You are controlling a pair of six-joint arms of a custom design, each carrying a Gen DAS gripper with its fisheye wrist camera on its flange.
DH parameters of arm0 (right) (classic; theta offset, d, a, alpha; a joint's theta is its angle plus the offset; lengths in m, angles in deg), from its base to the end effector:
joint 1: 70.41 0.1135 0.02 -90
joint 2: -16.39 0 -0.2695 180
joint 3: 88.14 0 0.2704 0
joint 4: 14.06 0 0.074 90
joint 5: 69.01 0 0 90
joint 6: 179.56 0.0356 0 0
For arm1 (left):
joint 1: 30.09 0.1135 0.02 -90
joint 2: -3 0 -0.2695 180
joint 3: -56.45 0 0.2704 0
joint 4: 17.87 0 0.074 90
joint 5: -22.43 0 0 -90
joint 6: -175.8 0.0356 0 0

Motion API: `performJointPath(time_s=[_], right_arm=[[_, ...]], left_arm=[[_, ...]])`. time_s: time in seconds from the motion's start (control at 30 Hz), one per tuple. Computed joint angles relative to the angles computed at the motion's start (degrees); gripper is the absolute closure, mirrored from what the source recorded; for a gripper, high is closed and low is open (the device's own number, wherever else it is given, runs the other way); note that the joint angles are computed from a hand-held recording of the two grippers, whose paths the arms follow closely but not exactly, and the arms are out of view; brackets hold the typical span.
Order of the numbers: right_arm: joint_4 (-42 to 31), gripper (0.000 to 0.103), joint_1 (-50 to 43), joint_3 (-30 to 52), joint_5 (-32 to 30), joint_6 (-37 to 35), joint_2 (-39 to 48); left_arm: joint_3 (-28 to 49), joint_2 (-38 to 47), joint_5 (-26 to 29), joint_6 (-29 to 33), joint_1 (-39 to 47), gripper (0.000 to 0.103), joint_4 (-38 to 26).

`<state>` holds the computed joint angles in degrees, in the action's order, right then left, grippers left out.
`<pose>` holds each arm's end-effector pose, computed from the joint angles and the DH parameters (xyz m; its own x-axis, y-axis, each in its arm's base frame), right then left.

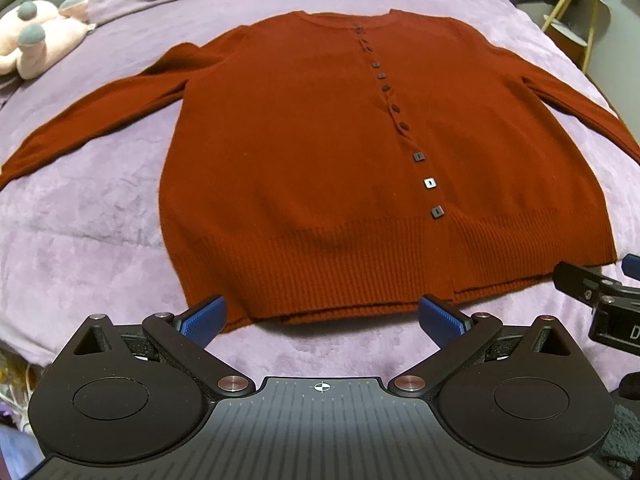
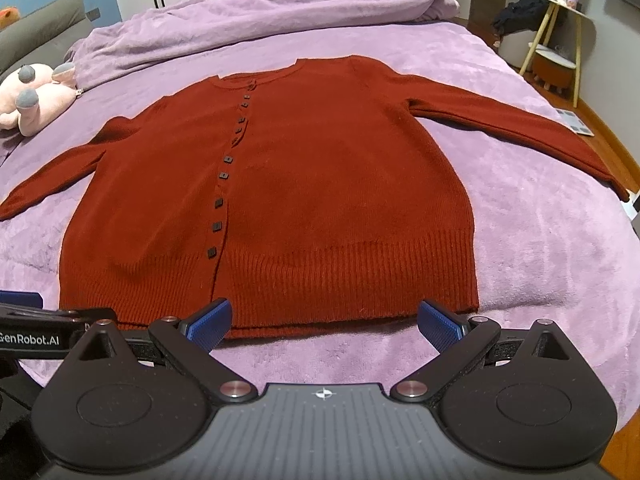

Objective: Fold small clothes
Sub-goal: 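Grasp the cardigan hem with the left tool while the right tool grasps the hem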

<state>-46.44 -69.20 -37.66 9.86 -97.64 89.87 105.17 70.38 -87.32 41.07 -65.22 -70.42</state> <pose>0.2540 0.0122 0.1766 -0.7963 -0.1548 -0.5848 -0.2447 0.9665 0.0774 0.1763 -0.1094 0.1740 -0.8686 -0.1988 -0.4540 -0.2234 0.9747 0.0006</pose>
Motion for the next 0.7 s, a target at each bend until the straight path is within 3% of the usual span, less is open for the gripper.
performJointPath(time_s=[0.2,0.3,0.47,0.57,0.7], right_arm=[[3.7,0.004,-1.8,-2.3,-4.3,-0.2,-1.3],[10.2,0.004,-5.6,-6.1,-13.2,-0.7,-3.0],[16.7,0.004,-12.3,-3.7,-25.8,0.2,3.7],[24.8,0.004,-15.9,-0.2,-25.3,6.4,11.7],[30.2,0.004,-21.0,9.9,-22.9,16.1,25.4]], left_arm=[[-0.3,0.3,0.9,0.3,0.9,0.000,0.4],[-0.9,-0.3,1.5,0.4,1.4,0.000,1.3],[-4.7,-4.0,7.4,3.5,5.7,0.000,7.6],[-5.7,-4.4,10.5,5.2,8.3,0.000,10.6],[-4.3,-2.1,9.0,7.4,9.4,0.000,14.2]])
